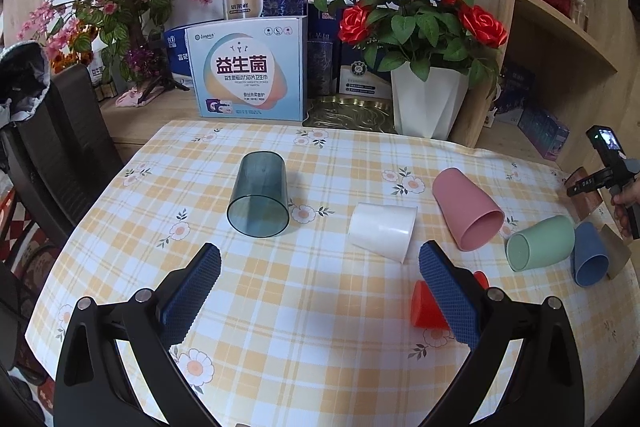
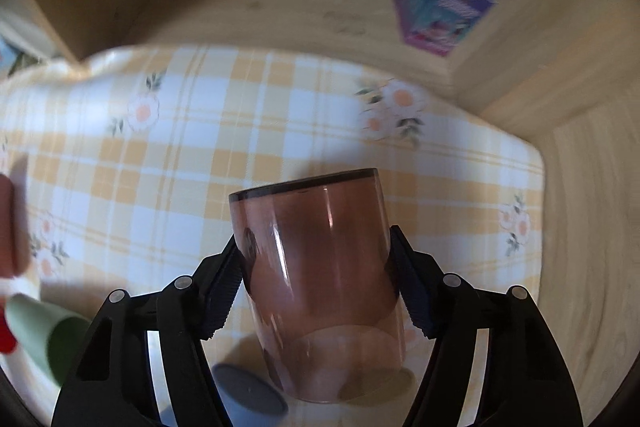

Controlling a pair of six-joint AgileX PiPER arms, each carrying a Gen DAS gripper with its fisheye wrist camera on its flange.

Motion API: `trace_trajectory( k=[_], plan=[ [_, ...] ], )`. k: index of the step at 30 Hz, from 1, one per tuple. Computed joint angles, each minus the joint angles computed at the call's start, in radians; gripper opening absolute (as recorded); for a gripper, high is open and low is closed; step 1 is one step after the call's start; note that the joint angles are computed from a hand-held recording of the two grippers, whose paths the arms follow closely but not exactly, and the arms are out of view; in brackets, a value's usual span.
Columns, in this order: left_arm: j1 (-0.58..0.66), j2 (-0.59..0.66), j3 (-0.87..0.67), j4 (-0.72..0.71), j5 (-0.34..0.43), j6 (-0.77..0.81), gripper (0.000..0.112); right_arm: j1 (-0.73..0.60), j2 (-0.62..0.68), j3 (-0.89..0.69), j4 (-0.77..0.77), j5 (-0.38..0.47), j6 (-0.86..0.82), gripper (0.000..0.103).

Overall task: Flip cup upside down
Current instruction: 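Lift the brown cup with the right tool and rotate it upright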

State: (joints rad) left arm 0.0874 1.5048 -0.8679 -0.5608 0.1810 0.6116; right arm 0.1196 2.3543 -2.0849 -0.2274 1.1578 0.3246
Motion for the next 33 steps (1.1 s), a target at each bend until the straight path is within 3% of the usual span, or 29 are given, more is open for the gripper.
trace_trajectory(
  k=[9, 18, 24, 33],
  plan=[
    [0.041, -0.093, 0.072, -0.196, 0.058, 0.211, 0.097, 0.027, -0.349, 0.379, 0.000, -0.122, 0.127, 0.067],
    [0.104, -0.216, 0.150, -0.311, 0.152, 0.370, 0.097, 0.236, -0.696, 0.700, -0.003, -0.157, 0.251, 0.067],
    [0.154, -0.263, 0.197, -0.341, 0.202, 0.417, 0.097, 0.413, -0.743, 0.791, 0.102, -0.197, 0.347, 0.067],
    [0.229, -0.301, 0.227, -0.352, 0.264, 0.464, 0.097, 0.643, -0.602, 0.884, 0.342, -0.441, 0.473, 0.067]
  ],
)
